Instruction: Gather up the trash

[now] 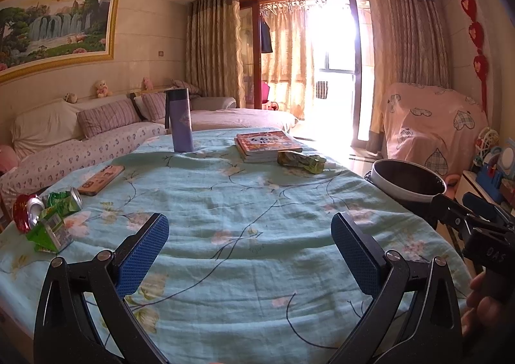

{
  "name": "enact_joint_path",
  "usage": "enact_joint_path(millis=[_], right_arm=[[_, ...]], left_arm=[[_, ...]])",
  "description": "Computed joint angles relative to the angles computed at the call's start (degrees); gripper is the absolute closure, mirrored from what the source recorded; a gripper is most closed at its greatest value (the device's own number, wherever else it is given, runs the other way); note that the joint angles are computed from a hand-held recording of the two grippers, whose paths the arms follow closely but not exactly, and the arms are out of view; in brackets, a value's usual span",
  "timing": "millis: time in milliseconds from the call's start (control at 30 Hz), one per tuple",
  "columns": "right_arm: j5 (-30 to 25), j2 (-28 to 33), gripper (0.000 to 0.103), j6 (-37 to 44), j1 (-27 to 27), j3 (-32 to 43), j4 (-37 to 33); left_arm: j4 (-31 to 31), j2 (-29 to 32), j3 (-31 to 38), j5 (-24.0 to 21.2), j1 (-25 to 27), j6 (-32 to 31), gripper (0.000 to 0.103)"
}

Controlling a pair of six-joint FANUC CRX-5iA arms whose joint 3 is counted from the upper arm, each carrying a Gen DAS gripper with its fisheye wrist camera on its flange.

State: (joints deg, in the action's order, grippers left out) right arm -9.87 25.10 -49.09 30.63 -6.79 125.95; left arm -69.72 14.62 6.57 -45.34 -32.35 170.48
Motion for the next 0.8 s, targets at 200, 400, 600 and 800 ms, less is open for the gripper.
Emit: enact_joint_path(millis=[200,400,600,800], right_arm=[[0.2,-0.2,0.000,-0.9,-0.2,0.0,0.8],[0.3,-0.3,0.000,-0.6,-0.1,0.1,0.9],[0.8,-0.3,0.000,-1.5,-0.3,0.5,1.8],[1.6,-0.4,0.000,-4.6,-0.9,1.1,5.1]], left_arm=[[0.3,0.1,0.1,0.5,0.2,-0.5,0.000],[0.7,0.1,0.1,1.0,0.4,-0.7,0.000],[1.3,0.3,0.2,2.0,0.8,-1.5,0.000],[2.2,0.8,0.9,2.6,1.2,-3.2,0.000]])
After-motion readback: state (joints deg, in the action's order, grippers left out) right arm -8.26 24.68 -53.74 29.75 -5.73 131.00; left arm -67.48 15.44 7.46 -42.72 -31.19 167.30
